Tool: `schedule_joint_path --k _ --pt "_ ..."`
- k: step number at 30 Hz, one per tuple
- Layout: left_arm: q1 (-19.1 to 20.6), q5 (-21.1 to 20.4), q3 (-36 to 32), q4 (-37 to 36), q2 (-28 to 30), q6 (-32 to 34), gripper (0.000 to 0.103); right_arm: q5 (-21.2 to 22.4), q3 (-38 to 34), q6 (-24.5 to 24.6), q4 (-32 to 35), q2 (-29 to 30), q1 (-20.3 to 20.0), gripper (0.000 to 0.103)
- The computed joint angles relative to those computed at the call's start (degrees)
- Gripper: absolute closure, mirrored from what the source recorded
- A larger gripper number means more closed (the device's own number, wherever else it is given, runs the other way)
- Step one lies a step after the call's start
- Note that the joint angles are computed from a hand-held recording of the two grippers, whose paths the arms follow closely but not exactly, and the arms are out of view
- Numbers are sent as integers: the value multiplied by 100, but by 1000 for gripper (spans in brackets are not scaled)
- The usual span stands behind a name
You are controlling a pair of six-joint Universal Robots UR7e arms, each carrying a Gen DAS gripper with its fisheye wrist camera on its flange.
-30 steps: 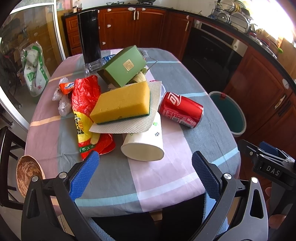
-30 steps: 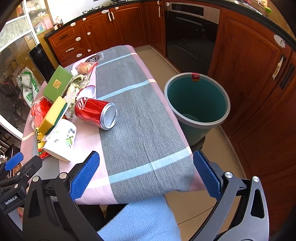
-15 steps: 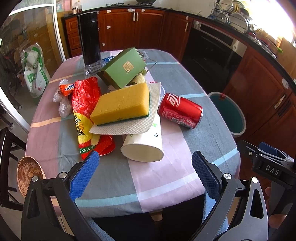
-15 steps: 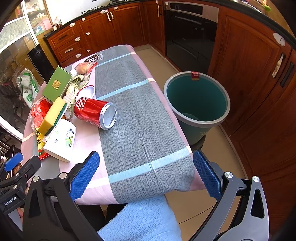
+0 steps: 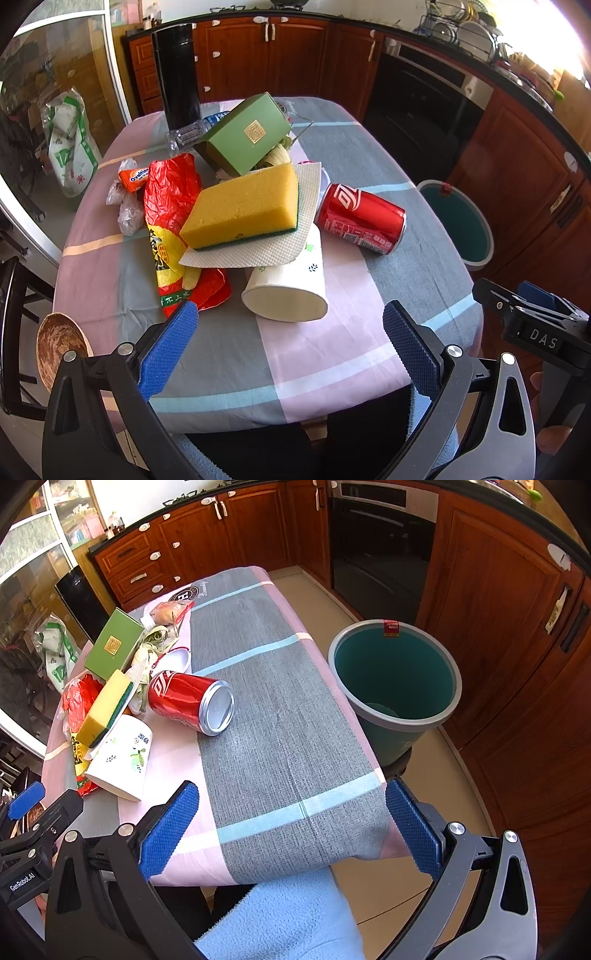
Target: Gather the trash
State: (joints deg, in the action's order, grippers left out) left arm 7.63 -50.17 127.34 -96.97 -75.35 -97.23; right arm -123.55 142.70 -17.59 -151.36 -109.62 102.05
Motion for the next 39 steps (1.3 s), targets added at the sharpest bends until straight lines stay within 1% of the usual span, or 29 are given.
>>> schedule_joint_path --k 8,12,14,18,21,27,30,32,34,37,38,39 --pt "30 -76 68 -121 -30 54 3 11 28 9 22 23 -55 6" --pt "122 -124 117 -281 -58 158 3 4 32 -12 9 63 -83 6" --pt "171 -142 166 -327 -137 161 3 -5 24 -18 17 86 -113 6" --pt "241 -102 437 -575 -470 77 3 -16 25 -33 -21 121 -160 6" --pt "290 -93 560 -686 -560 128 3 3 32 -71 -101 172 -240 6" --pt "577 -166 650 -1397 -394 729 3 105 -26 -184 -275 392 -530 6" --pt "715 -132 559 -1573 -148 1016 3 144 -79 -239 -336 538 -631 6" --pt "814 -88 464 -1551 31 1114 3 183 -112 -270 -373 637 -680 6" --pt "916 -34 390 -1513 183 1166 3 230 -172 -324 -420 767 -676 6" --pt "1067 -69 398 -1676 286 1318 3 273 -293 -484 -538 1019 -542 6" --pt "1102 -82 423 -1763 301 1364 4 289 -354 -529 -561 1121 -483 6" --pt "1116 -82 470 -1877 298 1406 9 325 -421 -593 -591 1235 -421 6"
